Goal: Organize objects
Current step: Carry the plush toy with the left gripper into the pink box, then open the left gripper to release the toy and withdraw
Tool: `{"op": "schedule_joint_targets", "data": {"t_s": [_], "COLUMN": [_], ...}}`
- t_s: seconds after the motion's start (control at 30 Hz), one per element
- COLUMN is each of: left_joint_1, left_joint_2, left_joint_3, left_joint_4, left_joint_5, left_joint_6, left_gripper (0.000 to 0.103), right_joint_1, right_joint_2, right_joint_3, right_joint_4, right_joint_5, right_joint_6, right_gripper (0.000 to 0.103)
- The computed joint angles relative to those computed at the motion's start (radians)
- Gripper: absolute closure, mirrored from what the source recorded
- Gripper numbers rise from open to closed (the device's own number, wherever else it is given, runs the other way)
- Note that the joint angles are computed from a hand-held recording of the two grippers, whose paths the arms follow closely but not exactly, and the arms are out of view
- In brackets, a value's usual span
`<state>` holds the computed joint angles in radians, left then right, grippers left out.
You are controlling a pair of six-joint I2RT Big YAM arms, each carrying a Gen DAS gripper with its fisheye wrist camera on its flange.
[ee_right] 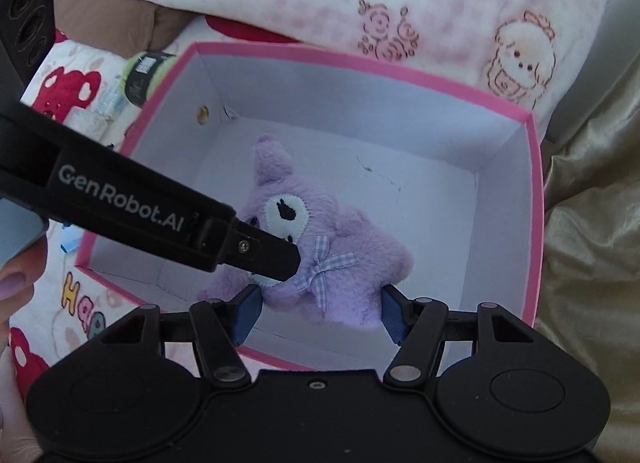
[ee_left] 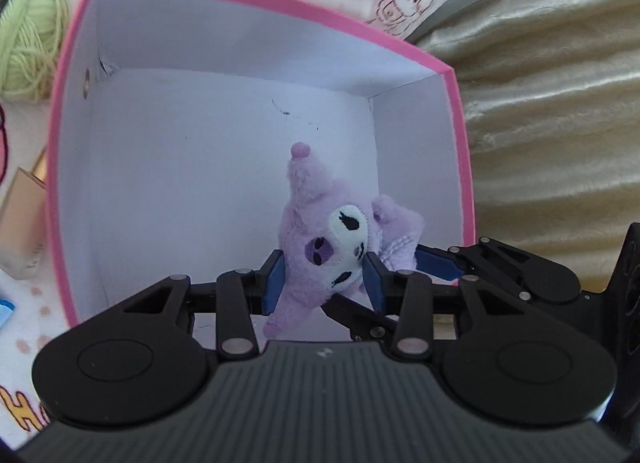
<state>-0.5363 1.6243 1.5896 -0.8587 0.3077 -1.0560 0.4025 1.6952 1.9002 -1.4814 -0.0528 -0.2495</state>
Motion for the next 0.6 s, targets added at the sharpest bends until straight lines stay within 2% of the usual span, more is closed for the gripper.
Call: {"op": "schedule_joint_targets", "data": {"t_s": [0.1, 0.17, 0.43, 0.5, 0.6], "left_joint_1": [0.000, -0.006, -0.019, -0.026, -0.037], "left_joint_2": [0.039, 0.069, 0.130, 0.139, 0.136], "left_joint_3": [0.008, 0.029, 0.054, 0.079, 0.134], "left_joint_4": [0.007, 0.006, 0.061, 0.038, -0.040], "left_joint_5": [0.085, 0.085, 0.137, 0.130, 0.073], "left_joint_6": [-0.064, -0.071, -0.131, -0.102, 0.018], "left_gripper": [0.064, 0.064, 0.064, 0.061, 0.059], "right_joint_1": [0.001, 0.003, 0.024, 0.037, 0.053], "right_joint_2": [0.054, 0.069, 0.077, 0.050, -0.017], "right_joint_3": [0.054, 0.062, 0.016, -0.022, -0.082], "right_joint_4": [-0.075, -0.093, -0.067, -0.027, 0.045], "right_joint_5": [0.056, 0.086, 0.234, 0.274, 0.295], "right_joint_6": [0.007, -0.009, -0.009, 0.001, 0.004], "right_gripper": [0.036, 0.036, 0.035, 0.032, 0.029]}}
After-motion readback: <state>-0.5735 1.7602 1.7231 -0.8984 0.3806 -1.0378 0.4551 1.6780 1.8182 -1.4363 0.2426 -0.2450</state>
